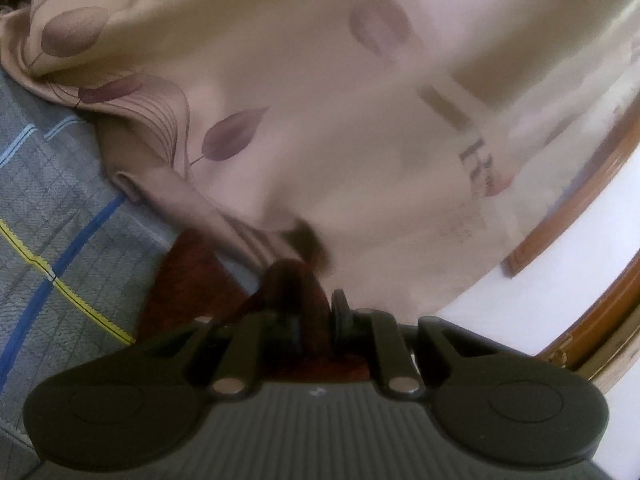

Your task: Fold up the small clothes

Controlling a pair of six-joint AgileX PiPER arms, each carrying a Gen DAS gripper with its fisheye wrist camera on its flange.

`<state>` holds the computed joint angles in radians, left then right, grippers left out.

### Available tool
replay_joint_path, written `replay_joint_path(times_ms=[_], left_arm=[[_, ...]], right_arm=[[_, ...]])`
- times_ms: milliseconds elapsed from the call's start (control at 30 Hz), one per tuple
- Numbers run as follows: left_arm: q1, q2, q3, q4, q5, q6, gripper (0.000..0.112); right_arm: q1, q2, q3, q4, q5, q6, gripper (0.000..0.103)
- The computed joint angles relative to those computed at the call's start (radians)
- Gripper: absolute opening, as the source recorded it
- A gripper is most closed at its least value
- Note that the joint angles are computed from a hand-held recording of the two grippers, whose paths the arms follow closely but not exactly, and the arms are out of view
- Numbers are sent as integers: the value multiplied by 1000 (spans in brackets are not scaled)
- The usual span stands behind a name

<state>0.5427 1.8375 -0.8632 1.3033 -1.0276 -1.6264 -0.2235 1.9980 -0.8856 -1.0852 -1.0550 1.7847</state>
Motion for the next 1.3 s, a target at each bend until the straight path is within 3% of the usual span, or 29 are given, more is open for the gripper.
replay_joint_path(times_ms=[33,67,100,167,267,300,367,467,567,667,800,900,1000,1167,1233,1267,1300], left_arm=[[-7,6,-12,6,9,-10,25],[-12,14,-25,13,12,-25,42],[-15,17,-27,-1,11,-23,70],[-26,-9,22,-113,24,57,103],[-9,2,46,-210,-69,124,103],[-6,-6,40,-210,-60,119,103],[-10,-35,26,-181,1,112,103],[11,-53,15,-91,21,116,103],[38,-59,3,38,36,141,103],[68,-35,4,109,-1,181,103],[24,-26,-36,184,82,160,103],[-19,-4,-74,217,115,158,102],[-103,-16,-83,174,263,228,98],[-189,29,-147,150,474,158,87],[-221,53,-172,177,593,83,73],[-221,69,-183,191,619,47,73],[-211,86,-185,170,623,39,73]], right_arm=[[9,7,-9,8,16,3,15],[16,14,-17,15,26,10,18],[22,22,-24,22,31,15,19],[35,26,-37,37,62,33,25],[47,28,-40,87,72,21,49],[52,21,-35,110,81,12,63],[53,7,-13,168,77,-14,77],[31,-22,25,198,43,-65,77],[14,-94,61,147,104,-143,77],[17,-175,111,110,177,-294,72],[72,-234,88,58,282,-421,35],[132,-225,9,10,346,-441,29],[201,-192,-85,-34,458,-437,29],[252,-69,-232,-70,603,-387,29],[268,-32,-272,-106,690,-345,29],[273,-15,-283,-117,714,-326,26],[275,-3,-287,-111,737,-317,14]])
